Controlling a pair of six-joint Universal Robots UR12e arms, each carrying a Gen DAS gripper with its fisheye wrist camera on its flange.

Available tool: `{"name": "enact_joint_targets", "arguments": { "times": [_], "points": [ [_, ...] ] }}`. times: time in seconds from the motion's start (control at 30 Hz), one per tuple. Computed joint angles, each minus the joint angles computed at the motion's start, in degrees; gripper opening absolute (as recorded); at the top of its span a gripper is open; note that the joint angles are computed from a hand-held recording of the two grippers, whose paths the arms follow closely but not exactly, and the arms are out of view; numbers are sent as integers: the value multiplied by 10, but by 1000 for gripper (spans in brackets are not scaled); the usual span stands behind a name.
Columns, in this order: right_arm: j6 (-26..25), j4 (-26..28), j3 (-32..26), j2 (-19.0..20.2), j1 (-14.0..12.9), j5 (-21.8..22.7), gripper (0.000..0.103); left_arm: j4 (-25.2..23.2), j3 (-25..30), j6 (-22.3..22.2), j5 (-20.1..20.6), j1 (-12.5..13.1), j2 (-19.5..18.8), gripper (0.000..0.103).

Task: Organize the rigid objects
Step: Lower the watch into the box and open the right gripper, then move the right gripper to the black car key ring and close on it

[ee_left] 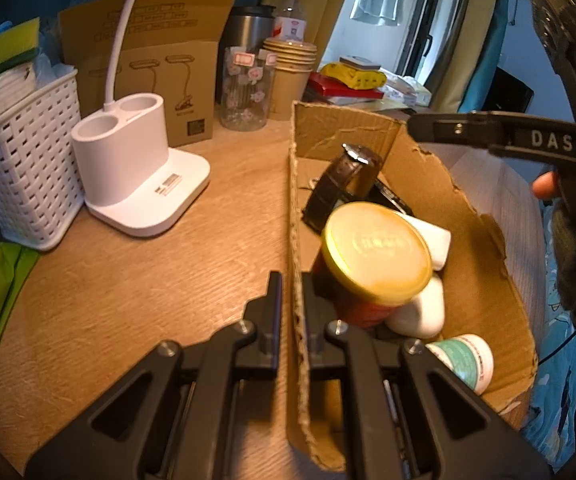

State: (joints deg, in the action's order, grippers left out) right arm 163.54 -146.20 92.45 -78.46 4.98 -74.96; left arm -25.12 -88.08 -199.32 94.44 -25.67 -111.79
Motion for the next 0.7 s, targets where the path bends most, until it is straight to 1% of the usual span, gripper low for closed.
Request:
{"name": "enact_joint_targets", "arguments": {
  "times": [0.43, 0.7],
  "points": [
    [33, -33, 12, -13, -23, -24, 61, -1, 1, 0, 3, -1, 0, 9],
    [48, -43, 13, -13, -34, -42, 62, -1, 1, 0, 4, -2, 0, 9]
  ]
}}
